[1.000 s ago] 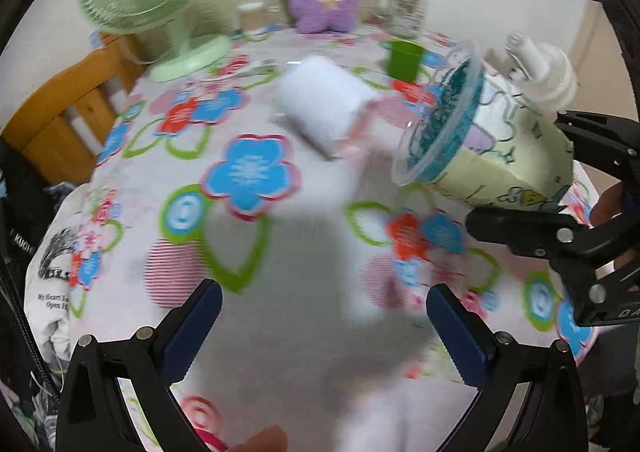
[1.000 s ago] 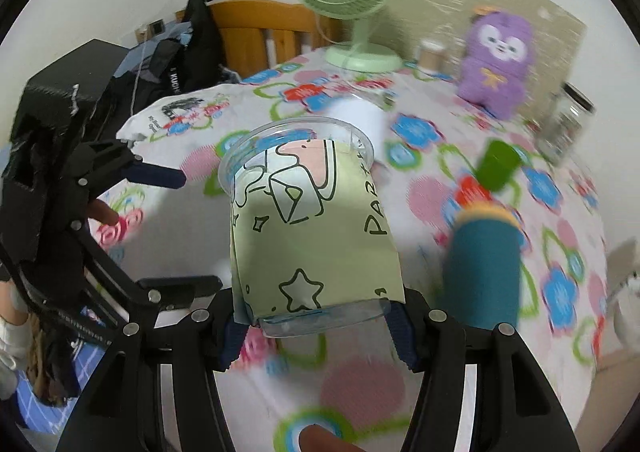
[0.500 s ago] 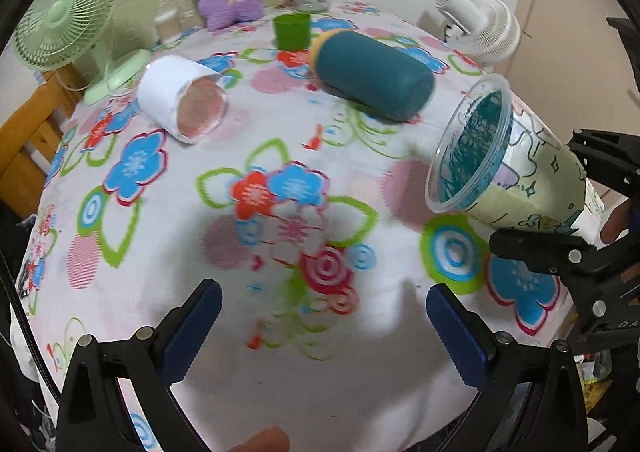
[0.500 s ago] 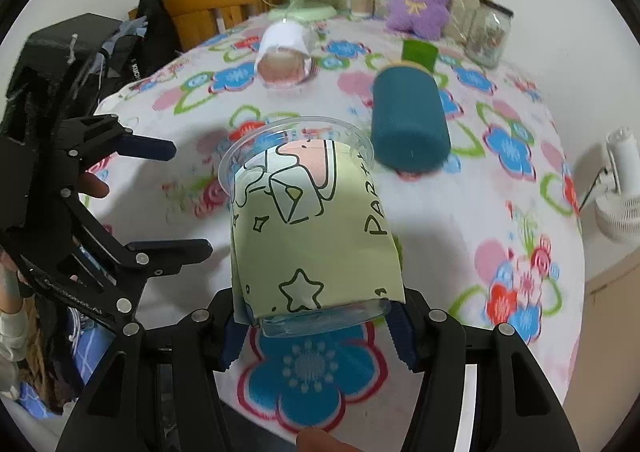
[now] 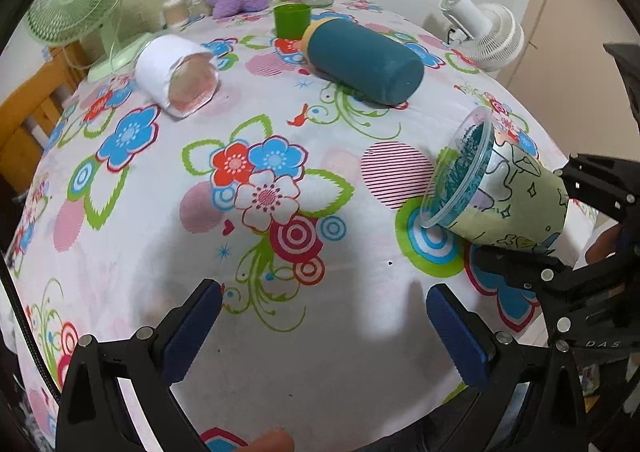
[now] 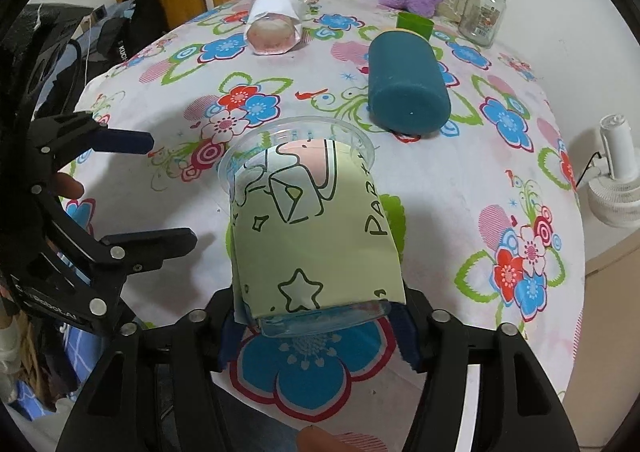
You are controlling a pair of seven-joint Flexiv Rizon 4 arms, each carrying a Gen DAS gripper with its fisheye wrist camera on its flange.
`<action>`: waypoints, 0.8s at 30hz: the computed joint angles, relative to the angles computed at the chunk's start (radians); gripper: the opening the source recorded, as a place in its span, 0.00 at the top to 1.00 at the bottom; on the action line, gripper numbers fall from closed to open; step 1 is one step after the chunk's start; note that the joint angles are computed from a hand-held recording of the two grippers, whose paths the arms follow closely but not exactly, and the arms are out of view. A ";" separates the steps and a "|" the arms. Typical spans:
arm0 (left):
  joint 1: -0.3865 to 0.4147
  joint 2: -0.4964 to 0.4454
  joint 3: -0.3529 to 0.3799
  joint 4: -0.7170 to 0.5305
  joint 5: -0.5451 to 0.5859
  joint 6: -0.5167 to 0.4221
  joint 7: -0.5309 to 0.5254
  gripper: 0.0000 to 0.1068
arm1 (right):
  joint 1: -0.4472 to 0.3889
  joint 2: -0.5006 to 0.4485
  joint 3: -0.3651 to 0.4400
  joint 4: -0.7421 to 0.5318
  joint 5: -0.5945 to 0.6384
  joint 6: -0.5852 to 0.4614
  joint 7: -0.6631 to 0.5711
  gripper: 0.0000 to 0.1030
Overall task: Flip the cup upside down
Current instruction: 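Carry the held cup toward the left gripper, then grasp the cup with the left gripper while the right gripper releases it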
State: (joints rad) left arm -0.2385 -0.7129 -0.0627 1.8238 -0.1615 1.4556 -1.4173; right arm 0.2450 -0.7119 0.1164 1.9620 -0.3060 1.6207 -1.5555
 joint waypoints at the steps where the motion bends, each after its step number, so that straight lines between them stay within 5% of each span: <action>1: 0.010 0.002 -0.012 0.007 -0.008 0.006 -0.003 0.04 | -0.018 -0.002 0.020 -0.006 -0.001 -0.012 -0.006 0.27; 7: 0.060 0.014 -0.079 0.037 -0.057 0.018 -0.015 0.04 | -0.127 0.010 0.141 -0.006 0.013 -0.035 -0.068 0.17; 13: 0.166 0.032 -0.256 0.080 -0.138 0.016 0.033 0.04 | -0.336 0.039 0.332 0.016 0.066 -0.073 -0.209 0.13; 15: 0.180 0.032 -0.302 0.080 -0.166 0.012 0.046 0.04 | -0.350 0.063 0.321 0.043 0.083 -0.034 -0.241 0.09; 24: 0.063 -0.010 -0.236 -0.040 -0.227 -0.056 -0.049 0.04 | -0.494 0.052 0.375 0.026 0.123 -0.038 -0.309 0.08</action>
